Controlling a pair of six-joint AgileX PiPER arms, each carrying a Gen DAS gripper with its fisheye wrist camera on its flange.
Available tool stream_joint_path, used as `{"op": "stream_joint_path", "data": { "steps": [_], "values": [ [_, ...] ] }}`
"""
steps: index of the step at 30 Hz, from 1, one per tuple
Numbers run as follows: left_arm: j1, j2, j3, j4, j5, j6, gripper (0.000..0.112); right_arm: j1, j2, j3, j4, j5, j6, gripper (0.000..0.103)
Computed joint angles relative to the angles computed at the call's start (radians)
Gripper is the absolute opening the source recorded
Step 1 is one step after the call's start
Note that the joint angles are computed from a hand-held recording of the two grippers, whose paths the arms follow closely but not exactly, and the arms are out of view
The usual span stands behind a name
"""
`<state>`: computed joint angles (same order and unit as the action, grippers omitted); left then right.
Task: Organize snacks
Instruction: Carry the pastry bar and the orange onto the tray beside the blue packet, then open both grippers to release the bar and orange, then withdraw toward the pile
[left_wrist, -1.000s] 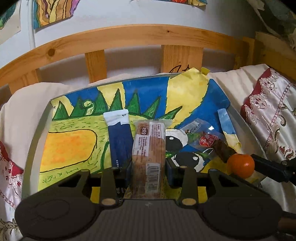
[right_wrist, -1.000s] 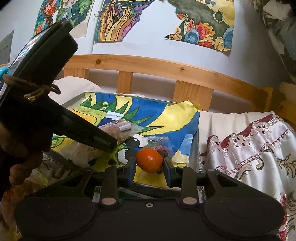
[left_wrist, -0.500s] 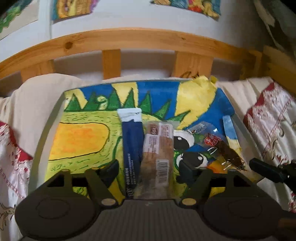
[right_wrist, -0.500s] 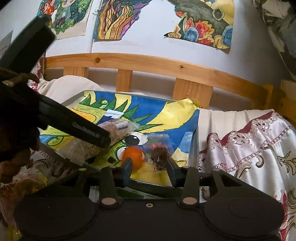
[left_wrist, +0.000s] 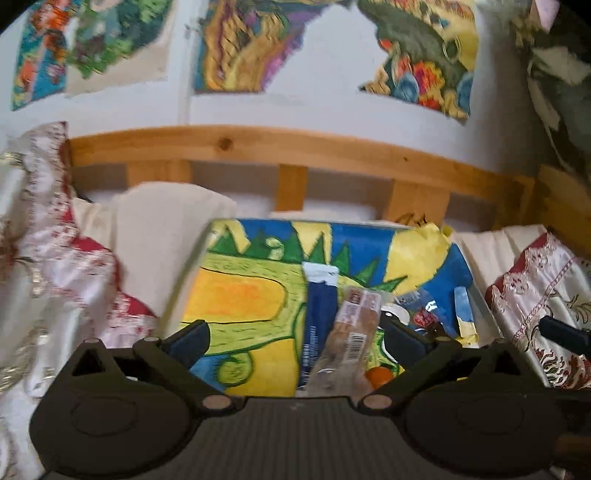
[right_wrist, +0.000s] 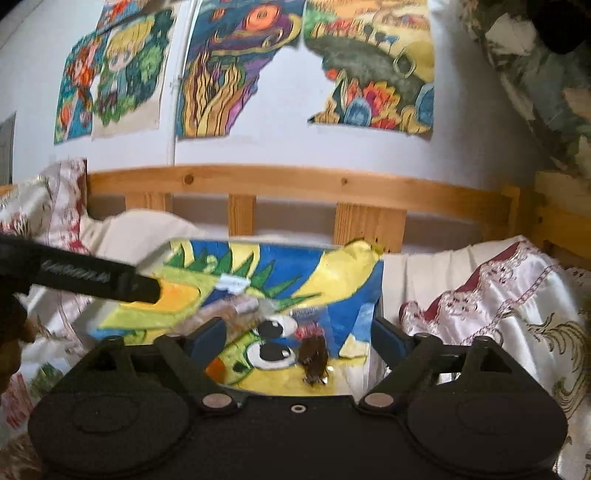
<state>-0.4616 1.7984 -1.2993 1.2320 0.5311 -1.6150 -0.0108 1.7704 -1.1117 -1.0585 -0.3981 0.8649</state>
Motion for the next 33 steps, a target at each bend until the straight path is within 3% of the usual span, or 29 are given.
{"op": "stream_joint_path", "data": {
  "steps": [4, 13, 22, 25, 33],
  "values": [
    [-0.026, -0.107, 0.125, 0.092, 0.036, -0.124, 0.102, -0.003, -0.071, 0.068, 0.079, -0.037, -0.062, 0.098],
    [-0.084, -0.356, 0.400, 0.207, 0.121, -0.261, 0.102, -0.006, -0.282, 0.238, 0.122, -0.069, -0.093, 0.102],
    [-0.137, -0.552, 0.581, 0.119, 0.182, -0.208, 0.102, 0.040, -0.469, 0.364, 0.038, -0.004, 0.019, 0.102],
    [-0.169, -0.606, 0.632, 0.069, 0.220, -0.181, 0.102, 0.062, -0.537, 0.425, -0.035, 0.033, 0.090, 0.102],
    [-0.190, -0.691, 0.693, -0.064, 0.229, -0.080, 0.102, 0.149, -0.663, 0.513, -0.279, 0.157, 0.374, 0.102]
  ]
}}
